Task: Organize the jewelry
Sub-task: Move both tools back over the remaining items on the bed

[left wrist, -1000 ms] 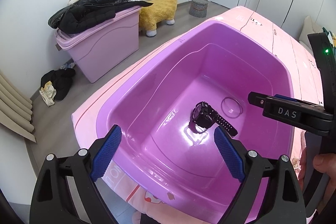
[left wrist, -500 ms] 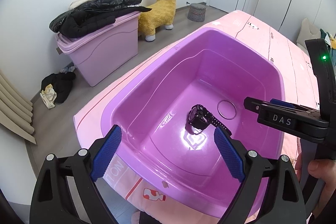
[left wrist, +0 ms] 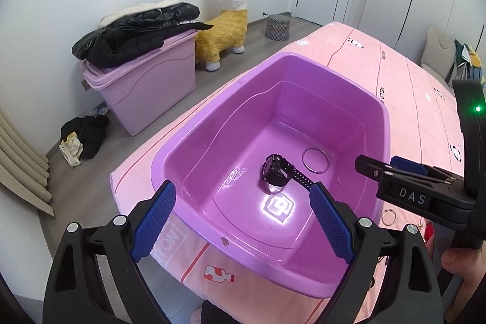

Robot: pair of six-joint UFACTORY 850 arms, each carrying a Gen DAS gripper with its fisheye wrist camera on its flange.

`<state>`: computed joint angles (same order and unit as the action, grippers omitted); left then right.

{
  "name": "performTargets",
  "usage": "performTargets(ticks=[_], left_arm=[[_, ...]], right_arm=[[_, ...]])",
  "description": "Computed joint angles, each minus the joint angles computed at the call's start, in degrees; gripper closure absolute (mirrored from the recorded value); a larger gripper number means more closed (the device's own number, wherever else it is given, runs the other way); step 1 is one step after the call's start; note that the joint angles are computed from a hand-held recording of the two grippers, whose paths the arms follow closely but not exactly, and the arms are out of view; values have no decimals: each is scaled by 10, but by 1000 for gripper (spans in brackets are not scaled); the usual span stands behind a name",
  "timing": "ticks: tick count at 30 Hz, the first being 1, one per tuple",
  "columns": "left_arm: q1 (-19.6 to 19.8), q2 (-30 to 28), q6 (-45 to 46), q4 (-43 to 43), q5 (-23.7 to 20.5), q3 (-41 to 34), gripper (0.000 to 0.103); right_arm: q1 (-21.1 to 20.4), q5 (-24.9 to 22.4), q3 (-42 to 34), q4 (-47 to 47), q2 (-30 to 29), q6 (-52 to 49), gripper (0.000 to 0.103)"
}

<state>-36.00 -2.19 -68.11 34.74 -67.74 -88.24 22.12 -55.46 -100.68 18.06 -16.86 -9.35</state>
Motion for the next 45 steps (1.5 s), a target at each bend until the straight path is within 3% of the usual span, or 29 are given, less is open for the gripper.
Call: performTargets(ticks=[14,28,37,45], left_arm=[[-72,-12,9,2,1,-24,15],[-142,-45,29,-17,47,-40,13],[-180,-65,40,-38,95,-9,9],[-189,-83,49,-54,135,30,9]], right_arm=[[-76,76,218,36,182,-18,31],[-263,59,425,57,374,-44,31],[-373,45,498,64,449,-82,31],[-416,63,545,77,462,-107,31]])
